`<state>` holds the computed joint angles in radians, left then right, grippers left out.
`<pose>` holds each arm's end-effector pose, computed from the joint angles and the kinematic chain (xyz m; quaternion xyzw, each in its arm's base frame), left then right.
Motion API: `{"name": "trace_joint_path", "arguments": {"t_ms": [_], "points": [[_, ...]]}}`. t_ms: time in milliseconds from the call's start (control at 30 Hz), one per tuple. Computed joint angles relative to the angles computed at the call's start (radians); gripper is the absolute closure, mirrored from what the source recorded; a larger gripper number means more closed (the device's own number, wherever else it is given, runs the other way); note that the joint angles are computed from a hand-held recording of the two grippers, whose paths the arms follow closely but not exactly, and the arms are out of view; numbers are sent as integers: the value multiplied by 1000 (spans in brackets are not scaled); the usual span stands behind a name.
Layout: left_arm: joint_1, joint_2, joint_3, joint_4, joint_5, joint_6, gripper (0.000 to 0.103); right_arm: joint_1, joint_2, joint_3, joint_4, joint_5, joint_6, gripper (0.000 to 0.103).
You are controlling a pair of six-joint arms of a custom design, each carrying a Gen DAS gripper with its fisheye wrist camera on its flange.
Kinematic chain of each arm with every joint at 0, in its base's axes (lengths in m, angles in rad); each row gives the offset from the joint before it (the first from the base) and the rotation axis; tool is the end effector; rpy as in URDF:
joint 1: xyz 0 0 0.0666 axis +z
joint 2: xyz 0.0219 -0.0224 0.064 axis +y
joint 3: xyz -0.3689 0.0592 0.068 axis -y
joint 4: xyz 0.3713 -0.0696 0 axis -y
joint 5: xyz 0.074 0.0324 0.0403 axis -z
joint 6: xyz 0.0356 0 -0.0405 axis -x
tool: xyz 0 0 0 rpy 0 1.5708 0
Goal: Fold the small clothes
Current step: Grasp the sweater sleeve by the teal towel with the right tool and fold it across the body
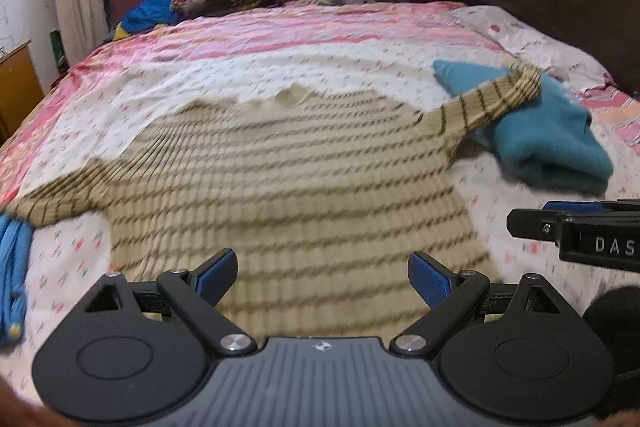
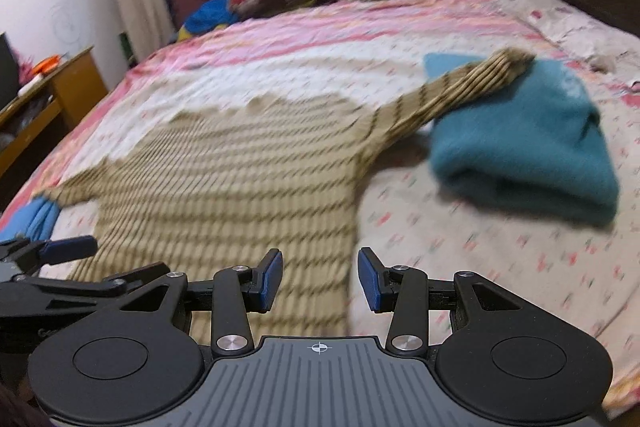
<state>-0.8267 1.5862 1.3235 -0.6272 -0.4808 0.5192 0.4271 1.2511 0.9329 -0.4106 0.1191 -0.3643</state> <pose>0.3643 -0.3720 0.3198 0.0616 0.9169 -0.0266 0.3935 0.3702 0.1634 0.3130 -0.0043 0.9114 0.1071 0.3974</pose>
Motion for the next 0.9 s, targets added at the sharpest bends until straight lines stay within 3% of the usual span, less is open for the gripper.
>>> {"name": "trace_joint_path", "arguments": {"t_ms": [233,433,633,900], "points": [[29,99,123,8,45,-56,6,-109,57,78,0,-23,43,62],[52,161,186,18,80,-42,6,-208,153,219,2,32,94,62],[71,204,226,36,112,-17,6,-304,285,394,-39,29,39,62],[81,236,253,59,114,-16,6,-343,416,528,-94,60,-18,62]]}}
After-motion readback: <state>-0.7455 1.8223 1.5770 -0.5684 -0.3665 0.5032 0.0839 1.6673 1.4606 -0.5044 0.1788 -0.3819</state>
